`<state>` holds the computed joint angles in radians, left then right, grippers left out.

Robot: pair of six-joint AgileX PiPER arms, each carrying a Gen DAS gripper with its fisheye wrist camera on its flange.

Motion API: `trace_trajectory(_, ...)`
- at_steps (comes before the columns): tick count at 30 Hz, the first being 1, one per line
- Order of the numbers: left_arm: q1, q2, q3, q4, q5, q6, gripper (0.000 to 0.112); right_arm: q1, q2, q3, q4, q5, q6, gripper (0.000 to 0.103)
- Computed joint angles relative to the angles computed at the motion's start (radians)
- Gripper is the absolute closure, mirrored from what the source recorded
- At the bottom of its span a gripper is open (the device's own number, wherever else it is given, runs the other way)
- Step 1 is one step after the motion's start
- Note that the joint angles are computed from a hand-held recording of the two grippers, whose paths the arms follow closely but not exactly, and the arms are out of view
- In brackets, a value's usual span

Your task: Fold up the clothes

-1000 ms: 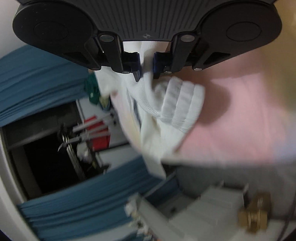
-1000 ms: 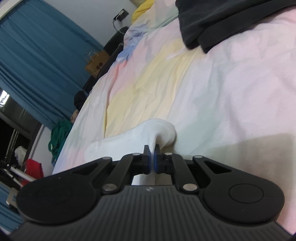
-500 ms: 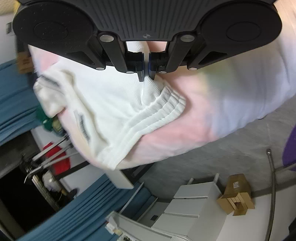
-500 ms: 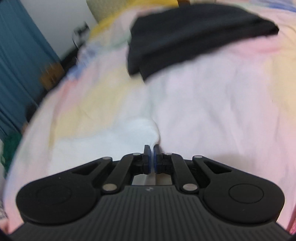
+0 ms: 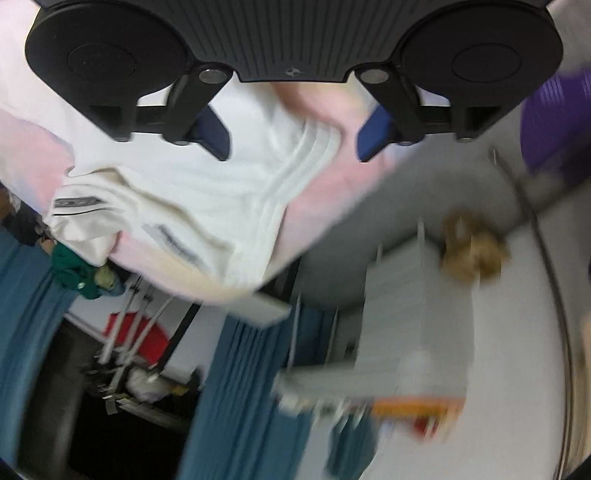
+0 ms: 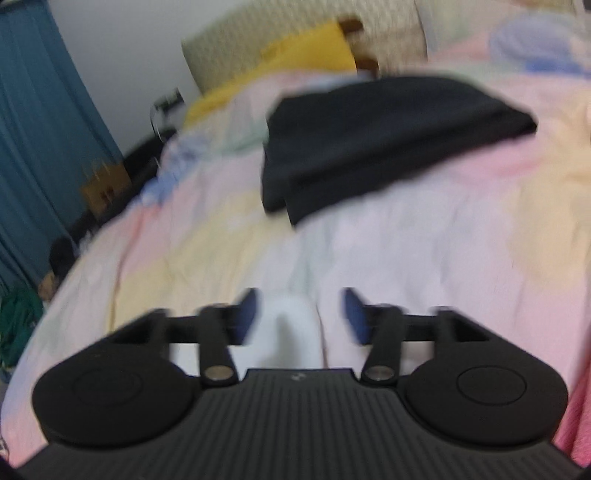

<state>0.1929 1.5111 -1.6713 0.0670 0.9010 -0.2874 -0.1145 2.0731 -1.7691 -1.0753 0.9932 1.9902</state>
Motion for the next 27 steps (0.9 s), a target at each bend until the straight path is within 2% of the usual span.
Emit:
trace_trajectory(3, -0.089, -0.021, -0.004, 0.076, -0.042, -0.044, 0.024, 0.035, -0.031, 0.015, -0.086, -0.055, -0.02, 0.029)
trace_trajectory(5, -0.158, -0.018, -0.019, 0.106, -0.066, -0.061, 0.024, 0.059, -0.042, -0.003, -0.086, -0.105, -0.12, 0.029)
trace_trajectory(8, -0.286, 0.033, -0.066, 0.183, -0.098, -0.115, 0.024, 0.091, -0.072, 0.007, -0.068, -0.25, -0.237, 0.03)
trace_trajectory(10, -0.359, 0.086, -0.128, 0.206, -0.092, -0.146, 0.024, 0.115, -0.085, 0.014, -0.053, -0.333, -0.305, 0.03)
trace_trajectory(14, -0.464, 0.21, -0.247, 0.222, -0.096, -0.165, 0.024, 0.141, -0.088, -0.005, 0.091, -0.48, -0.52, 0.03)
trace_trajectory(18, -0.532, 0.356, -0.383, 0.247, -0.098, -0.139, 0.024, 0.135, -0.08, -0.032, 0.352, -0.595, -0.814, 0.03)
trace_trajectory(20, -0.548, 0.39, -0.372, 0.256, -0.163, -0.14, 0.024, 0.138, -0.082, -0.034, 0.414, -0.622, -0.889, 0.03)
trace_trajectory(23, -0.549, 0.389, -0.224, 0.309, -0.34, -0.181, 0.024, 0.136, -0.079, -0.027, 0.453, -0.673, -0.939, 0.03)
trace_trajectory(27, -0.536, 0.435, -0.16, 0.304, -0.43, -0.192, 0.024, 0.149, -0.071, -0.016, 0.472, -0.714, -0.945, 0.03)
